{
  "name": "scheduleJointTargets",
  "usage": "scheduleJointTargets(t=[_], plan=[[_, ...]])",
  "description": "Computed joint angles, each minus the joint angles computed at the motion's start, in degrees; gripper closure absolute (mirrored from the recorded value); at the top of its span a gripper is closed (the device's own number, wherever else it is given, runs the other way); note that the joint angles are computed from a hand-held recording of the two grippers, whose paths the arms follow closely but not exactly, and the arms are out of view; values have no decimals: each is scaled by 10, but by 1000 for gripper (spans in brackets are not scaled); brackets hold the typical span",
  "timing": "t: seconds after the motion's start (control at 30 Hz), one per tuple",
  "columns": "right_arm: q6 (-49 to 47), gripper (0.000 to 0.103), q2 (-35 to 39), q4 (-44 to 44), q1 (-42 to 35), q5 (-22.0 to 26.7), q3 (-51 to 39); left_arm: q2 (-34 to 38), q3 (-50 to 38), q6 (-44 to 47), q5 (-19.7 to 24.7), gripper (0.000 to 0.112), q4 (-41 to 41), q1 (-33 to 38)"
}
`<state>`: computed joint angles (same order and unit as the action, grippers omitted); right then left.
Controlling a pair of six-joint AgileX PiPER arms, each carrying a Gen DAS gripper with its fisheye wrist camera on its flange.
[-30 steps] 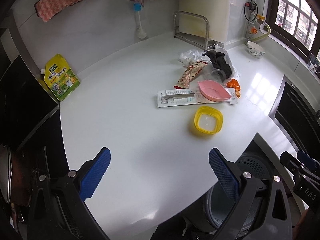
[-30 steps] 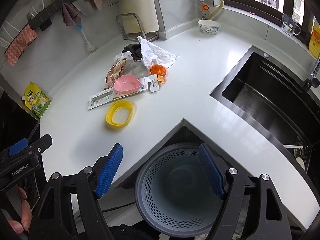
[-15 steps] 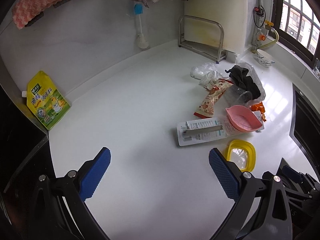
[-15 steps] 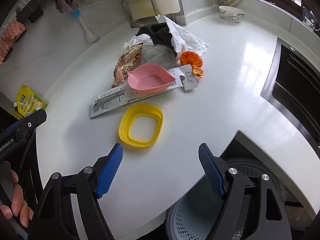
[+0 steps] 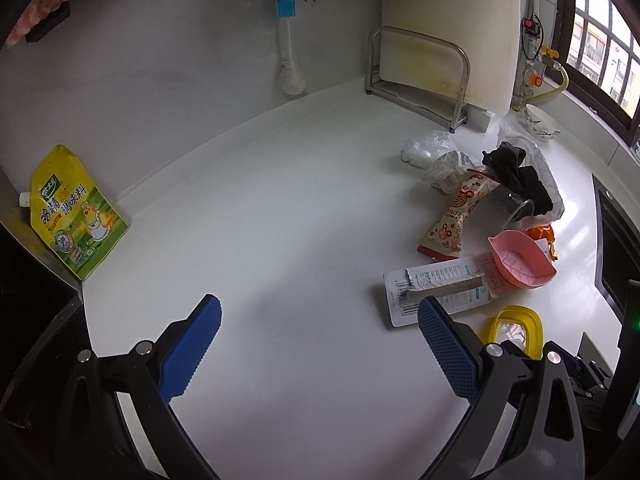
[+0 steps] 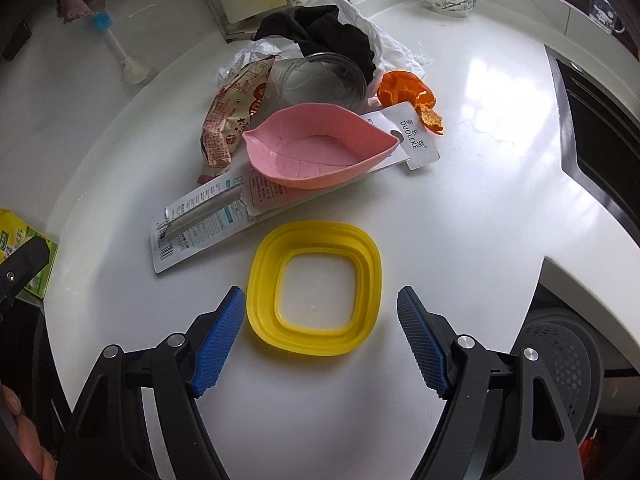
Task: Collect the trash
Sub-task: 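Reach the right tool to the yellow square lid and close on it, then lift the yellow lid with the right tool while the left tool grasps the pink dish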
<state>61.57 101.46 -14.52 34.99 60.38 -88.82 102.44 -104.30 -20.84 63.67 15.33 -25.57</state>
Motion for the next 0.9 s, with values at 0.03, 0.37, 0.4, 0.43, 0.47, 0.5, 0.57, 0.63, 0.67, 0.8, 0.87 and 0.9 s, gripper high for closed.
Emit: scheduleJointTargets(t=[0.03,0.37,0.4,0.43,0.47,0.5,0.57,0.63,0.67,0.8,0.87,0.9], plan=[[7,28,9,-3,2,4,-9,2,1,3,-3,15,-2,2],[42,25,86,-52,31,71,-86,-2,27,16,-27,15,-20,15],[46,25,89,-59,32,76,-89,-1,26,17,-26,15,-22,15],[43,25,95,-57,29,76,-97,-1,26,17,-27,15,-23,15],[39,24,99,-56,26,76,-103,-1,28,17,-28,15,-24,15],[37,24,103,-56,25,76,-107,-2,28,18,-28,15,-25,14],[35,24,82,-59,23,76,-84,-1,27,18,-27,15,-25,12],[24,24,65,-54,14,54,-60,-1,28,17,-26,15,-25,7],[17,25,55,-50,10,41,-46,0,28,16,-26,15,-25,4],[-16,33,27,-42,0,9,-7,5,26,16,-23,15,-35,-7],[-33,34,11,-30,-9,-12,15,10,23,16,-21,15,-39,-17],[-40,34,2,-25,-15,-23,28,12,22,17,-21,15,-41,-22]])
